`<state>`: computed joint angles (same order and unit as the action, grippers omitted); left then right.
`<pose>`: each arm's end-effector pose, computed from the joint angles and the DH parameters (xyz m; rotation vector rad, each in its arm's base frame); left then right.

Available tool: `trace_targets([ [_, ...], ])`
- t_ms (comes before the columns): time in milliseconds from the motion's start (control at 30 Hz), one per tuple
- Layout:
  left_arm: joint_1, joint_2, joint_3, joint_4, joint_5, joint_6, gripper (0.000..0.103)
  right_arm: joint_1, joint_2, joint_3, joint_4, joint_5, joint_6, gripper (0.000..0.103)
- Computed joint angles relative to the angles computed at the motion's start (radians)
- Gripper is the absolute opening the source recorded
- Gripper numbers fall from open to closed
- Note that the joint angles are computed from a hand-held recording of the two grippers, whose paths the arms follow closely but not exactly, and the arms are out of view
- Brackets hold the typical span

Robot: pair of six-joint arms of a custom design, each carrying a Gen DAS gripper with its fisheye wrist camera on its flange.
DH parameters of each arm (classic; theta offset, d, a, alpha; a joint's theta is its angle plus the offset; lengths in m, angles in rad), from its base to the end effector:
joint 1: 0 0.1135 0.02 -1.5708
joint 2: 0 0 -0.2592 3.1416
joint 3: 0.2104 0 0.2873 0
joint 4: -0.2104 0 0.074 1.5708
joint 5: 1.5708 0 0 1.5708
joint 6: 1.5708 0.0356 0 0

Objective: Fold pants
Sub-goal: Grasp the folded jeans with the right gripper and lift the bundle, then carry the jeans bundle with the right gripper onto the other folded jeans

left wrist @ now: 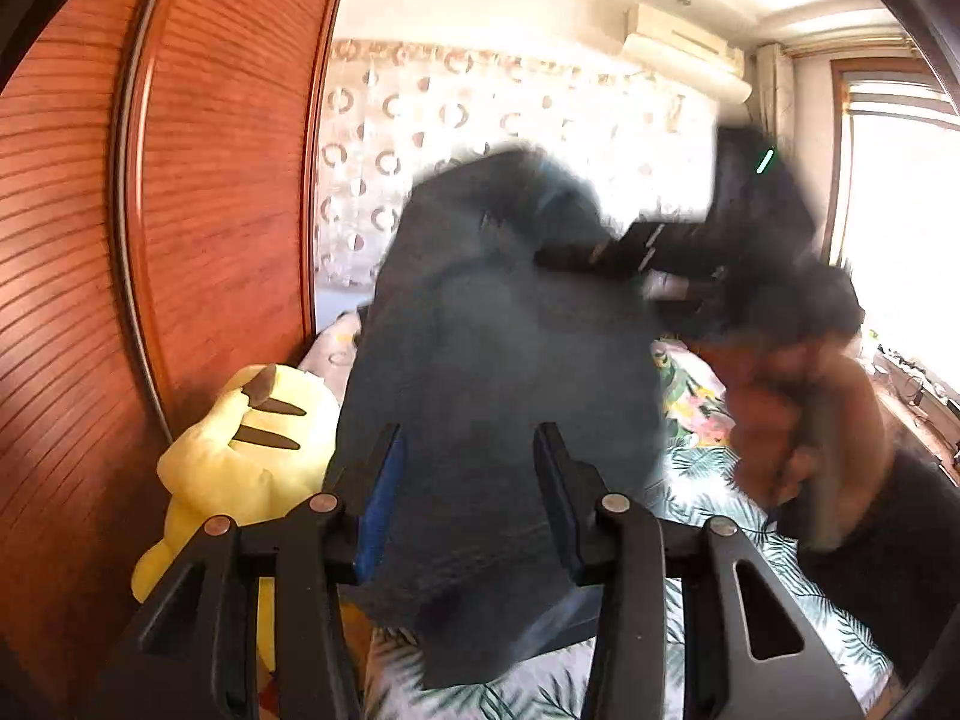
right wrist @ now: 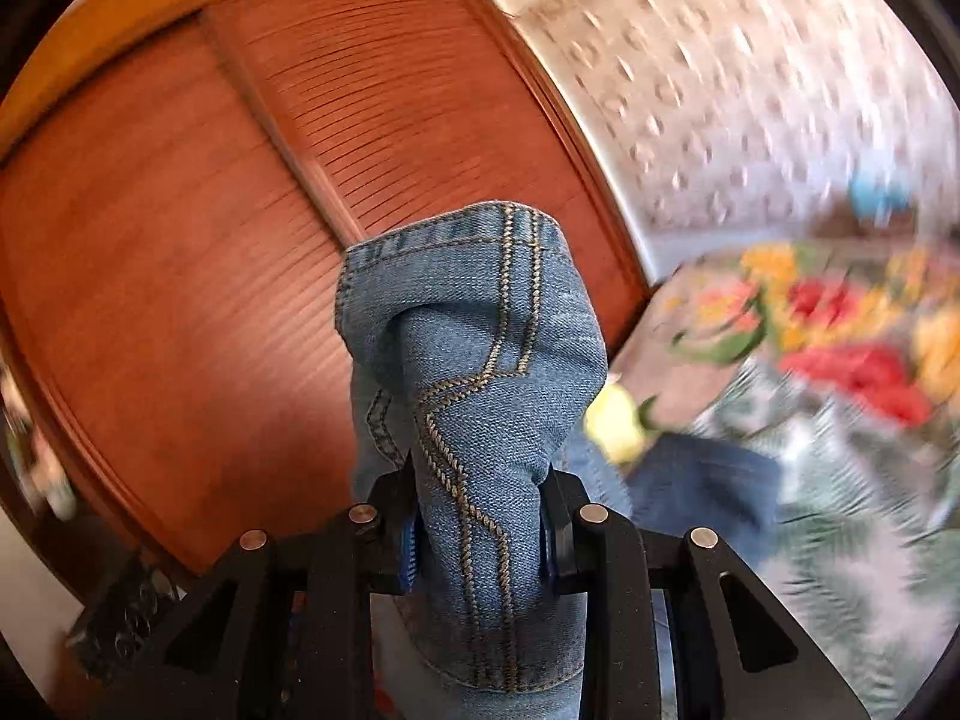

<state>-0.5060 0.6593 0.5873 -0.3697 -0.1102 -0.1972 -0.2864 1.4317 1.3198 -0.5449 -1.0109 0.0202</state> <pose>0.1756 -0.0928 0.2652 0.2415 2.0113 -0.3367 0.3381 -0.0681 0.3417 -0.2266 2.0080 0.9423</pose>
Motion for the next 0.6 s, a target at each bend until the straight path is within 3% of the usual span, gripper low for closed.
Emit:
trace_targets([
  [67,0.028,0.117,0.009,0.071,0.024,0.011,0.044,0.010,0.169,0.017,0.092,0.032,0.027,0.030],
  [167,0.041,0.316,0.036,0.160,0.051,0.009,0.044,0.011,0.401,0.096,0.118,0.186,-0.039,0.030],
  [233,0.051,0.427,0.056,0.209,0.087,0.013,0.044,-0.029,0.461,0.118,0.158,0.160,-0.067,0.032],
  [333,0.024,0.518,0.073,0.239,0.075,0.015,0.044,-0.064,0.511,0.217,0.033,0.177,-0.159,0.046],
  [400,0.033,0.561,0.077,0.262,0.072,0.036,0.044,-0.055,0.519,0.273,-0.021,0.256,-0.222,0.063],
  [600,0.048,0.632,0.088,0.295,0.078,0.052,0.044,-0.042,0.441,0.244,0.033,0.391,-0.278,0.068],
])
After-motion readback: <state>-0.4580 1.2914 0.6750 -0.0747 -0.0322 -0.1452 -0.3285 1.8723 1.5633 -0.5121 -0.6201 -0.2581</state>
